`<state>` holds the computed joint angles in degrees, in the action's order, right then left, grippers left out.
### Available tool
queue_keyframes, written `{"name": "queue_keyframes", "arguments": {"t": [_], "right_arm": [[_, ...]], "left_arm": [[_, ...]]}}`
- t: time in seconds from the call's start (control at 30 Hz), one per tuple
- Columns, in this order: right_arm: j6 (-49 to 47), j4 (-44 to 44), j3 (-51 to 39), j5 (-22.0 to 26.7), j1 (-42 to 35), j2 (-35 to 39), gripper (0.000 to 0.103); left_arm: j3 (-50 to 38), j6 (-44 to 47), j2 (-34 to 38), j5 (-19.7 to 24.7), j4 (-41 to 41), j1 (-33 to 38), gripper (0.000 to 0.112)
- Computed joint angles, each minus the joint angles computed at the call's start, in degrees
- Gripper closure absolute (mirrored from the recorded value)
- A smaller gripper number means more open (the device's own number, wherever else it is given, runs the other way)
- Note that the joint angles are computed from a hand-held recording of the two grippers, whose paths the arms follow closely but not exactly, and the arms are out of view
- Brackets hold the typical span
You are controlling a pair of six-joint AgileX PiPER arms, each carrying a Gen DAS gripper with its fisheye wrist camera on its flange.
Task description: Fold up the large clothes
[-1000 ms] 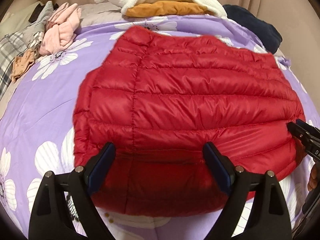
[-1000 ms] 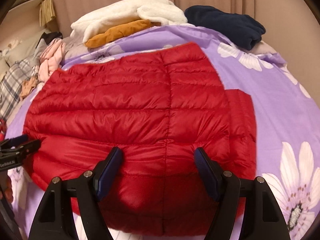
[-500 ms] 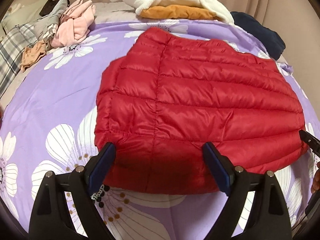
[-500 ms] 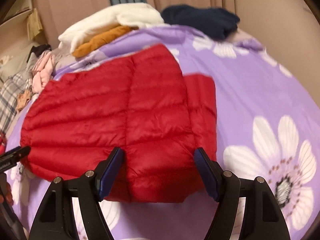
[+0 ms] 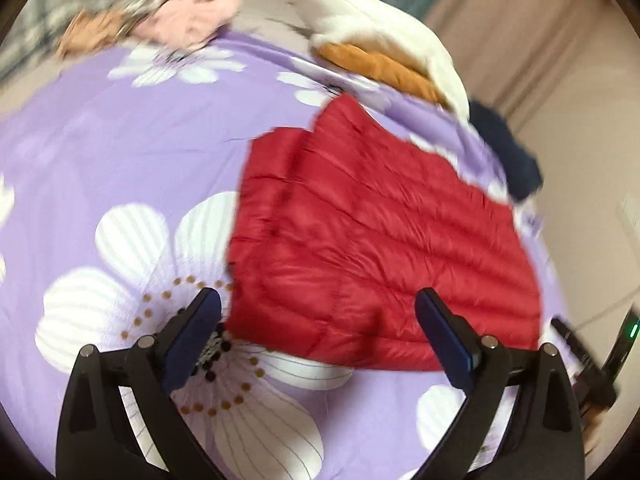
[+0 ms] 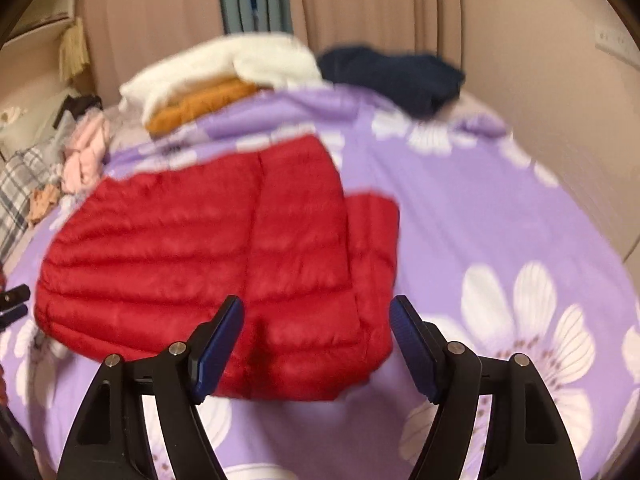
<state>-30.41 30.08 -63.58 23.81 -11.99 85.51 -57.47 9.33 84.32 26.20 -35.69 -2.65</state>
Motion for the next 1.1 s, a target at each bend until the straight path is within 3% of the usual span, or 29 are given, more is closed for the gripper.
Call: {"name": "queue_keyframes", "arguments": {"t": [0.1,0.2,0.33,0.43,0.57,0.7,0.9,1.1], "right_arm": [[-9.0,10.3,-1.7,3.3,-0.1,0.6,0.029],[-11.7,15.9,-5.1,6.7,1.5,3.9,0.029],[-11.2,19.2,-8.5,5.0,6.0,7.6,0.029],[-7.8,17.7,-12.1,3.0,9.8,10.8,0.04],[-1.1,10.2,-17.9,2.8,14.1,15.2,0.062],[6.7,0.7,-24.1,7.3,16.4,18.8,0.073],[14.5,-12.0,-32.4,15.4,19.4,25.0,0.08],[17.1,-14.9,-35.4,17.6,20.3,28.8,0.081]], "left_arm": [[-0.8,5.2,2.4,3.2,-9.0,4.5,0.014],[-1.5,13.7,6.5,7.7,-22.4,7.9,0.014],[-3.9,16.6,12.1,10.5,-31.3,8.4,0.014],[-5.2,17.3,14.3,9.9,-35.0,7.3,0.014],[-9.4,11.3,16.0,9.3,-29.1,6.1,0.017],[-13.7,4.4,17.6,9.3,-19.1,5.1,0.026],[-13.2,6.8,18.0,8.7,-20.7,6.0,0.039],[-13.9,4.7,15.7,7.5,-14.6,4.2,0.058]]}}
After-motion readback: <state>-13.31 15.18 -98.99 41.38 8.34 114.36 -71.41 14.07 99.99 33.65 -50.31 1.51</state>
